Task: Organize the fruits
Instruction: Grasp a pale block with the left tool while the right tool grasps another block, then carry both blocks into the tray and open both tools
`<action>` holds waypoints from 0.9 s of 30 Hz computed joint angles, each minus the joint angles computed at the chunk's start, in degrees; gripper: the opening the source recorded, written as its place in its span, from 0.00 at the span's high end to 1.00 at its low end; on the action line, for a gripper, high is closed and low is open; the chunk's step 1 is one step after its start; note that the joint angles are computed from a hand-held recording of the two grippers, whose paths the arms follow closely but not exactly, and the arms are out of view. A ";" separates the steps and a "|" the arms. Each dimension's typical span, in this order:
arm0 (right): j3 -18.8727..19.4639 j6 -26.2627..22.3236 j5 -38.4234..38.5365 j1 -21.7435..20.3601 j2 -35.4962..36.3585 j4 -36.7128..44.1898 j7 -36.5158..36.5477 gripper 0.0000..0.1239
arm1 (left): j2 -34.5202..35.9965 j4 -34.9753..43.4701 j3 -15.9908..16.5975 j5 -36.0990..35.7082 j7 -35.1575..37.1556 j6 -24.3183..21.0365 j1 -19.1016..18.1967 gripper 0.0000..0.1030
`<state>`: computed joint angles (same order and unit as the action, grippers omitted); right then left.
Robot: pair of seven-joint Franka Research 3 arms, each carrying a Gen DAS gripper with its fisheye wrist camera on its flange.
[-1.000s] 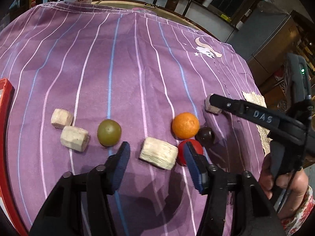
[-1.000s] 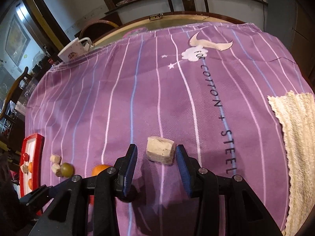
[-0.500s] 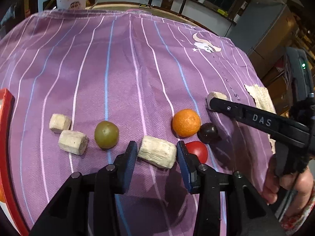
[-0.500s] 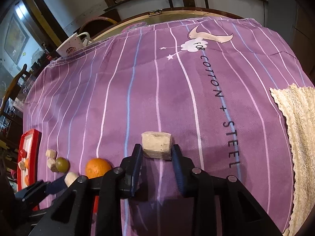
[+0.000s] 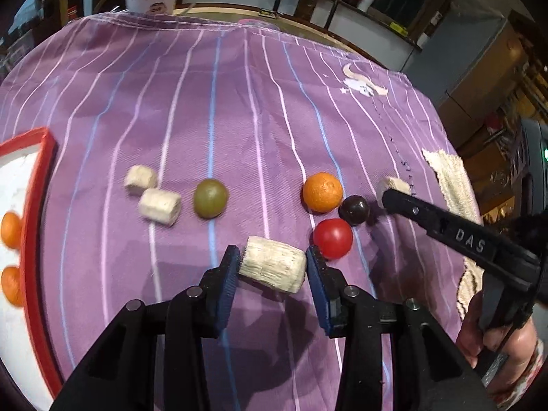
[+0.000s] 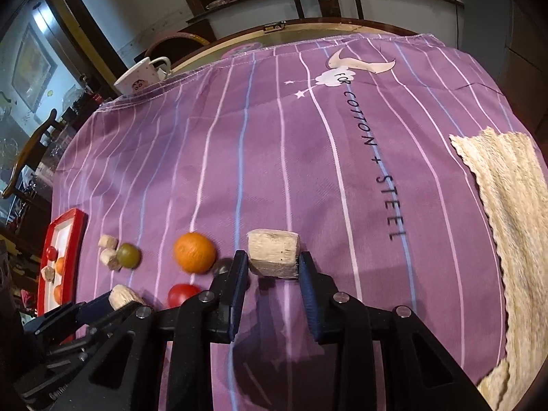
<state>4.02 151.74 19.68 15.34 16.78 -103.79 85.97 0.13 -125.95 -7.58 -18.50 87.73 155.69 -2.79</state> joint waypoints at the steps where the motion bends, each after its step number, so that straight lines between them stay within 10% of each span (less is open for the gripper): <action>1: 0.16 0.28 0.19 0.10 -0.71 -0.70 -0.04 0.74 | -1.11 -0.87 0.13 -1.02 0.28 0.02 0.14 0.62; 27: 5.93 0.02 -1.00 12.68 -1.33 2.31 4.50 0.73 | -20.67 -16.46 14.32 7.87 -0.97 -3.96 8.74 0.62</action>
